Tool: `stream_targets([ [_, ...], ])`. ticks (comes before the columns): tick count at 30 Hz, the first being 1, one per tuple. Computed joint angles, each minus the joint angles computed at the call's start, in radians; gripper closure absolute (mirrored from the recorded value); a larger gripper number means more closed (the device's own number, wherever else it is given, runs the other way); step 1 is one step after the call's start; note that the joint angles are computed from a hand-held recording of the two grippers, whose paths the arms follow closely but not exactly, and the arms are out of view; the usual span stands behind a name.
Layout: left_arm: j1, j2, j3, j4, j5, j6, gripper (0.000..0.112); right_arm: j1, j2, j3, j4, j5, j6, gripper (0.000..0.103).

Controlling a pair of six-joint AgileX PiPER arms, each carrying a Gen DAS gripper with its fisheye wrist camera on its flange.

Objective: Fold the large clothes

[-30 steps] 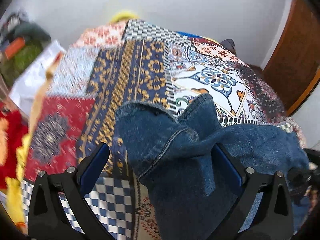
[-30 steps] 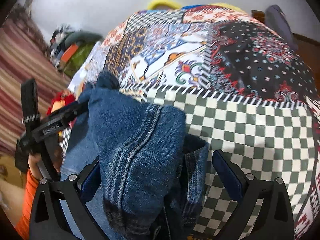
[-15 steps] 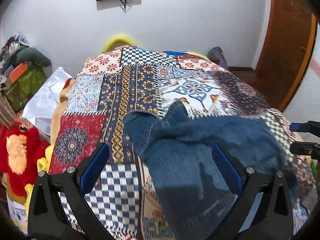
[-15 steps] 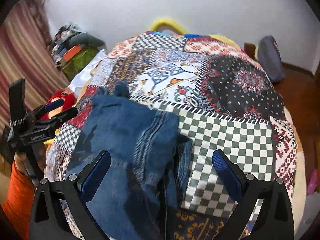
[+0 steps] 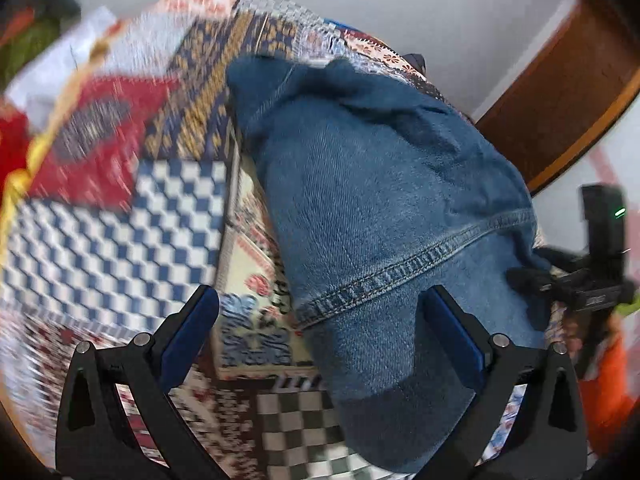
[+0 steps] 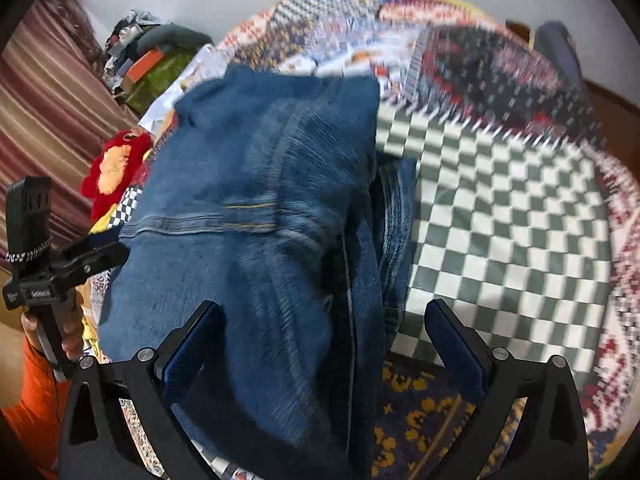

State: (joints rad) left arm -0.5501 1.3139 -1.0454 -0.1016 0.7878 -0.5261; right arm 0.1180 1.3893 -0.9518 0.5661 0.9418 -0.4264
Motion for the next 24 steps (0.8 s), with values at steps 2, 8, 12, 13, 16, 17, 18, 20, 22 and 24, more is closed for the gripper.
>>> stream_targets([
  [2, 0.069, 0.022, 0.027, -0.165, -0.039, 0.098, 0.009, -0.054, 0.080, -0.018, 0.103, 0.046, -0.082, 0.002],
  [8, 0.176, 0.140, 0.035, -0.508, -0.073, 0.362, 0.009, -0.066, 0.175, -0.058, 0.162, 0.063, -0.122, 0.000],
  [12, 0.143, 0.184, -0.016, -0.474, -0.088, 0.316, 0.009, -0.042, 0.206, -0.090, 0.177, 0.059, -0.088, 0.000],
  [13, 0.136, 0.194, -0.029, -0.466, -0.086, 0.308, 0.009, -0.039, 0.215, -0.098, 0.186, 0.056, -0.088, 0.000],
  [16, 0.127, 0.214, -0.058, -0.501, -0.074, 0.354, 0.013, -0.040, 0.222, -0.095, 0.234, 0.049, -0.111, 0.007],
  [17, 0.119, 0.216, -0.063, -0.493, -0.082, 0.353, 0.014, -0.049, 0.216, -0.084, 0.259, 0.056, -0.128, 0.014],
  [18, 0.100, 0.220, -0.075, -0.445, -0.088, 0.313, 0.018, -0.061, 0.215, -0.075, 0.288, 0.067, -0.147, 0.020],
  [20, 0.077, 0.215, -0.085, -0.395, -0.088, 0.280, 0.023, -0.085, 0.214, -0.057, 0.338, 0.090, -0.172, 0.040],
  [22, 0.066, 0.196, -0.086, -0.375, -0.083, 0.262, 0.037, -0.086, 0.193, -0.050, 0.342, 0.099, -0.171, 0.046],
  [24, 0.067, 0.177, -0.089, -0.372, -0.070, 0.252, 0.045, -0.059, 0.157, -0.051, 0.307, 0.080, -0.139, 0.050],
])
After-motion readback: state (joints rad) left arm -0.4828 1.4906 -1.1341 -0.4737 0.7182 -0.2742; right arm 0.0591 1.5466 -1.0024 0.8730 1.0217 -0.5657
